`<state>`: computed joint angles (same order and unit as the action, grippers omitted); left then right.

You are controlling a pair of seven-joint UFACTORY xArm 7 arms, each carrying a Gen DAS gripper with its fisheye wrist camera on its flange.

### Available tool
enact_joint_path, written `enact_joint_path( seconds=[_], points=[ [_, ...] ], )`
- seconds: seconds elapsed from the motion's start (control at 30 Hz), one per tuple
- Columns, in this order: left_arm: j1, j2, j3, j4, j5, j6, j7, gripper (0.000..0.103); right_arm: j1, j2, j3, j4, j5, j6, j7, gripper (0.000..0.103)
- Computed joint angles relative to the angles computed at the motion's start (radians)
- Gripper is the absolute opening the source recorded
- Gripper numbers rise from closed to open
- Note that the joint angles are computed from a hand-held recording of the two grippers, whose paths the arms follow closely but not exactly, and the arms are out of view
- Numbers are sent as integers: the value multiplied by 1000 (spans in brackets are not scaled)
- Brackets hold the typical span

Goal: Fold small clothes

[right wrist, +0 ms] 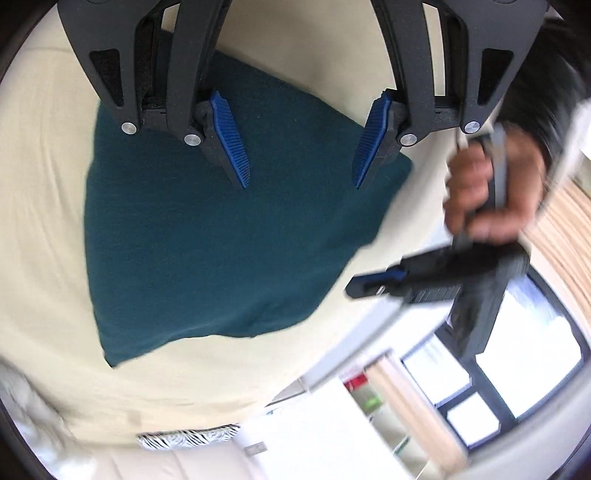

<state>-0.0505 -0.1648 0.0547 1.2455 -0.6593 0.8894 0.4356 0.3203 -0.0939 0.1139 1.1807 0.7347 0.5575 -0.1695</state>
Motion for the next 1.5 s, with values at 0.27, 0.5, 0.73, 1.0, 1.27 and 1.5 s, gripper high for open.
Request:
enact_joint_path(
  seconds=[0.27,0.5,0.73,1.0,1.27,1.5],
  points=[
    [-14,-23,18,-149,-61,-29,73,4,-34,-29,-68,-97,279,91,-154,45],
    [-15,-46,19,-173,-72,-39,102,4,-70,-79,-92,-146,421,158,-217,41],
    [-4,-82,10,-137,10,-36,39,5,-117,-99,-116,-172,350,255,-209,33],
    [-48,127,-54,130,80,-89,-55,32,-173,135,-116,163,437,288,-230,36],
    [14,362,-121,294,131,-70,-130,32,-266,515,-22,541,410,317,-56,34],
    [58,370,-144,277,10,-71,-67,31,-326,688,2,715,270,324,128,32]
  ],
)
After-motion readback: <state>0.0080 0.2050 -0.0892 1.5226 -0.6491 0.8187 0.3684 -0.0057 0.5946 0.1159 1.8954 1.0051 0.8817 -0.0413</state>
